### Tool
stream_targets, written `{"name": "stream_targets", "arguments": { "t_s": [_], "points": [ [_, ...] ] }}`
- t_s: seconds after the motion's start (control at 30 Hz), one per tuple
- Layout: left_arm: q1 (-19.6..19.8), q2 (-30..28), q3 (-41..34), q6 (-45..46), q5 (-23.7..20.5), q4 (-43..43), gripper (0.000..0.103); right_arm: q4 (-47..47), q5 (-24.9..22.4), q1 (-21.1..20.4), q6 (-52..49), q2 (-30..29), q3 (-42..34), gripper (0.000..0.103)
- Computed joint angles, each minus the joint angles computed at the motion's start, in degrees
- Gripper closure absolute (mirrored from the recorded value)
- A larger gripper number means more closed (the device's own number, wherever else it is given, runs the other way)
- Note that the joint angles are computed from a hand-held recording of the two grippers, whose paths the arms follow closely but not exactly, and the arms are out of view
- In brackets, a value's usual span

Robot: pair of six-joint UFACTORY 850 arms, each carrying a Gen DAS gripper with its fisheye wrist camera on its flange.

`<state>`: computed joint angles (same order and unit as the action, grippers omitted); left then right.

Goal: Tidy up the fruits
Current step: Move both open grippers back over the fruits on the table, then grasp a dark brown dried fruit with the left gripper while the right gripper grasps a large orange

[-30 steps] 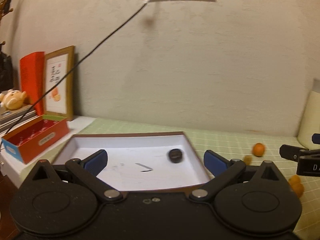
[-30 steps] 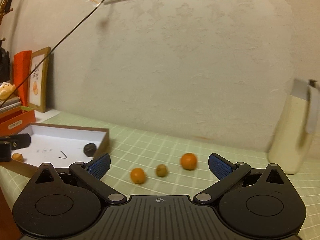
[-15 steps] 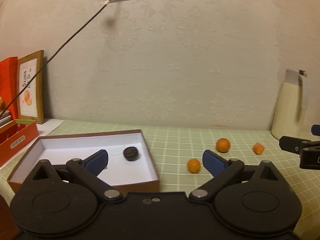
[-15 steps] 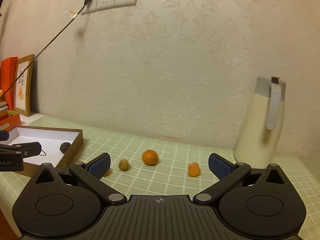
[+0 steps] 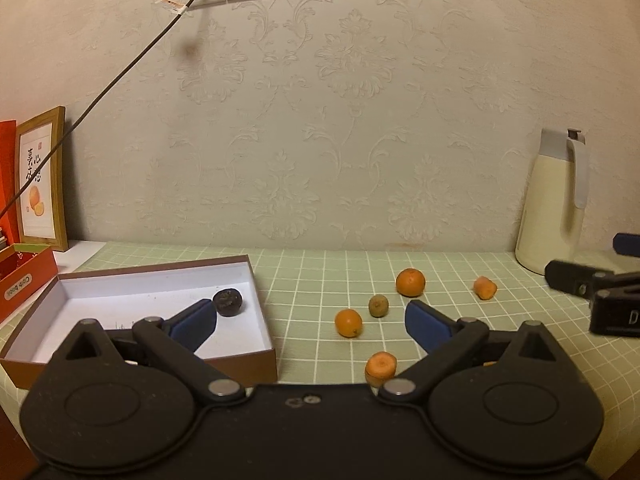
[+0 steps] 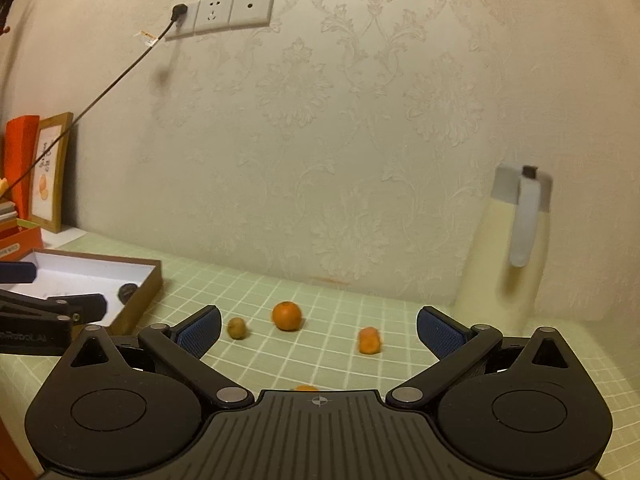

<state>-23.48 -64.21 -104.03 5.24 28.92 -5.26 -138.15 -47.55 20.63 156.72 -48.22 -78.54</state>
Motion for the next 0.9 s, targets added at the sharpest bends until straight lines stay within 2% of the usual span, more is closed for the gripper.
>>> {"name": "stream_targets", "arguments": {
  "t_s": [0.37,0.63,0.8,0.87,0.9],
  "points": [
    [-0.9,-0.2,1.4,4.8,1.6,-0.6,0.013,-3.4,2.4,-1.1,2.2,0.9,2.5,0.0],
    [-1.4,-1.7,-0.5,3.4,-1.6,1.1,0.015,-2.6,4.8,-1.6,0.6,0.3,1.8,0.0],
    [-1.6,-2.3,-1.4,2.9,-3.2,1.8,0.018,-2.1,8.3,-1.8,-1.5,-0.8,0.4,0.0],
    [-1.6,-2.7,-2.2,2.1,-4.2,2.4,0.023,-1.9,9.8,-1.9,-2.3,-1.1,-0.3,0.005],
    [-1.7,-3.0,-2.6,1.5,-5.1,2.9,0.026,-1.5,10.7,-2.0,-2.7,-1.4,-0.7,0.017]
  ]
}}
